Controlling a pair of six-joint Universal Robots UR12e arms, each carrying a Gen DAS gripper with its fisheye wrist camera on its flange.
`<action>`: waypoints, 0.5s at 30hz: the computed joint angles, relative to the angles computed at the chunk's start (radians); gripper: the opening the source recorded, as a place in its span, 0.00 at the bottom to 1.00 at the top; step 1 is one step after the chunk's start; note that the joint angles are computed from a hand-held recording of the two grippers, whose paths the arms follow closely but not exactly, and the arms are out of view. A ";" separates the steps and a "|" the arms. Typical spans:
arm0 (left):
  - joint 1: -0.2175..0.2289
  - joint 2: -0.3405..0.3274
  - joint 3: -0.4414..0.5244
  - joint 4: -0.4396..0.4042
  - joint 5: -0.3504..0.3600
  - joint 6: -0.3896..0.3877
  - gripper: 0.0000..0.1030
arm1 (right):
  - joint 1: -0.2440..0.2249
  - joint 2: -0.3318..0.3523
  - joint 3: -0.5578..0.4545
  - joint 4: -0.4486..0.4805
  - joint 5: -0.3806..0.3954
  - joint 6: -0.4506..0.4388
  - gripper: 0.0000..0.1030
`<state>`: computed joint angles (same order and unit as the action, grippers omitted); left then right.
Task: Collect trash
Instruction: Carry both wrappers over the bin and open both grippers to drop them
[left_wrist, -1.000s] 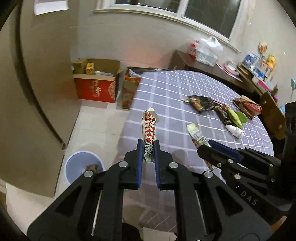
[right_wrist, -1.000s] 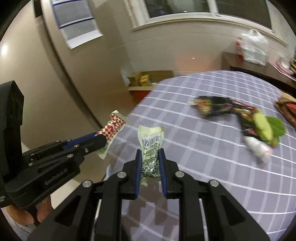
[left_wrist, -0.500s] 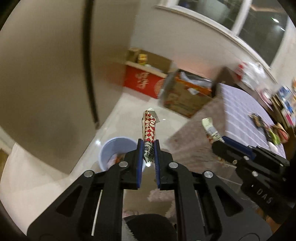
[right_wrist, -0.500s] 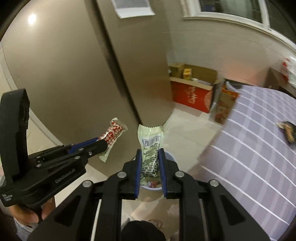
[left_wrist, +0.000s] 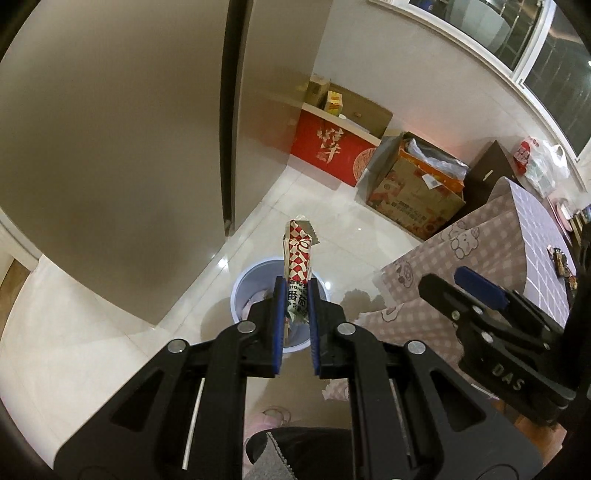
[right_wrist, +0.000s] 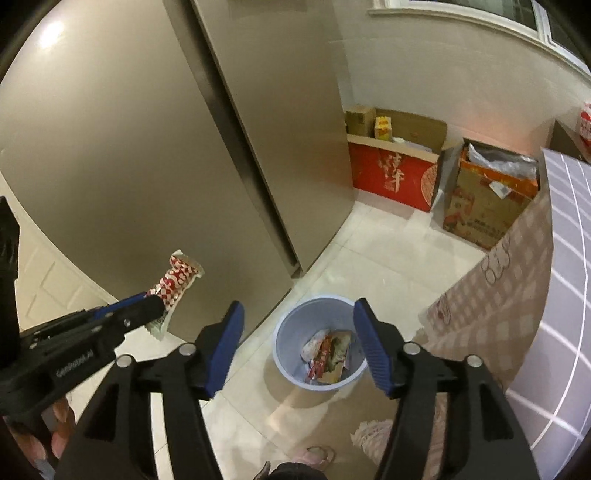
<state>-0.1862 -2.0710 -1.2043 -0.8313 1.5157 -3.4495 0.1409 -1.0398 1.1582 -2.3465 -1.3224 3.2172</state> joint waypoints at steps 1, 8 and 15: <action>-0.001 -0.002 0.002 -0.002 -0.003 0.001 0.11 | -0.001 -0.005 0.008 -0.001 -0.002 0.001 0.61; -0.002 -0.016 0.018 -0.020 -0.025 0.023 0.11 | -0.003 -0.024 0.032 -0.039 -0.050 -0.010 0.67; -0.005 -0.027 0.036 -0.036 -0.026 0.031 0.11 | -0.009 -0.035 0.050 -0.069 -0.050 -0.016 0.68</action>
